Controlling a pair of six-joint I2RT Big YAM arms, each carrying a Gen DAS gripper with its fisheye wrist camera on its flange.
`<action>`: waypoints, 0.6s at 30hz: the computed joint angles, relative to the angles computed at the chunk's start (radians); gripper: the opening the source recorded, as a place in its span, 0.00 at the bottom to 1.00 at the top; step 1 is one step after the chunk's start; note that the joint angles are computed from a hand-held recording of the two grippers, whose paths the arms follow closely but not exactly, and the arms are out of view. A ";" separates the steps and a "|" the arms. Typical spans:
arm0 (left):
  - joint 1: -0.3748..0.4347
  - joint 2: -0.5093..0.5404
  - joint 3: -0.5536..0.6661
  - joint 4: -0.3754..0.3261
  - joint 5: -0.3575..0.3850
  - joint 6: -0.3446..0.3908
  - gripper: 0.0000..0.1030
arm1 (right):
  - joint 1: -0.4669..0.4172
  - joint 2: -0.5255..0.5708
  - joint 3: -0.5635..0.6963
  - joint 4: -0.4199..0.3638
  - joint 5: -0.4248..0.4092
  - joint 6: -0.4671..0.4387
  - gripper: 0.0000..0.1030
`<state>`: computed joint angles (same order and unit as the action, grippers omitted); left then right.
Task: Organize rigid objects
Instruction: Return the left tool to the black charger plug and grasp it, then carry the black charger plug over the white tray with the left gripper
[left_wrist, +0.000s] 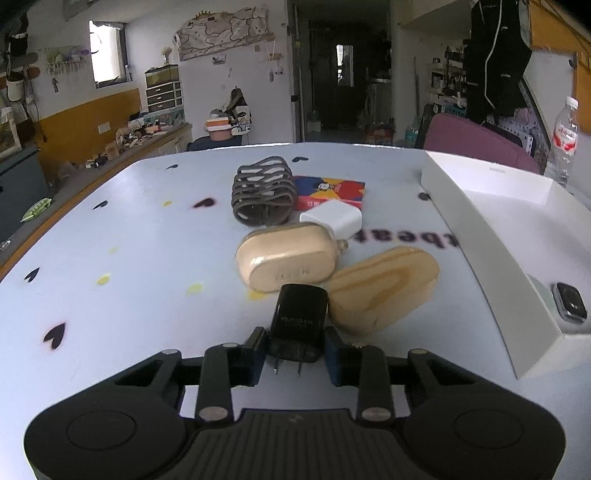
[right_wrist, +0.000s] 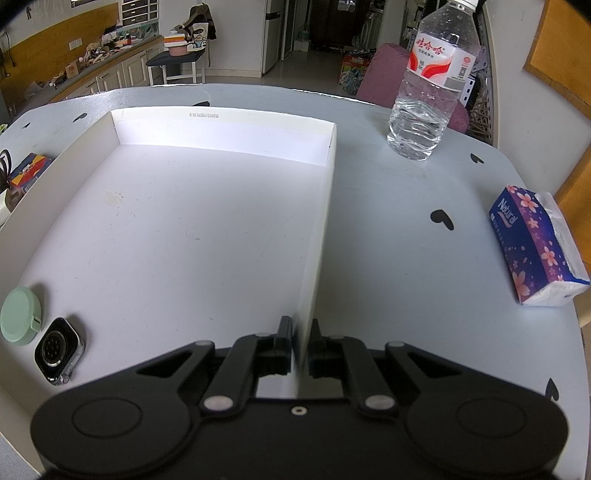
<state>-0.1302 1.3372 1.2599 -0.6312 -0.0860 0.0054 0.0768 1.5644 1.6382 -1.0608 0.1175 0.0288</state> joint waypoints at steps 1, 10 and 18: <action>-0.002 -0.009 -0.003 -0.015 -0.005 0.000 0.33 | 0.000 0.000 0.000 0.000 0.001 0.000 0.08; -0.025 -0.076 -0.047 -0.062 -0.028 0.024 0.34 | 0.001 0.000 0.000 0.000 0.001 0.000 0.08; -0.019 -0.017 0.001 -0.027 -0.009 0.019 0.35 | 0.000 0.000 0.000 0.000 0.000 0.000 0.08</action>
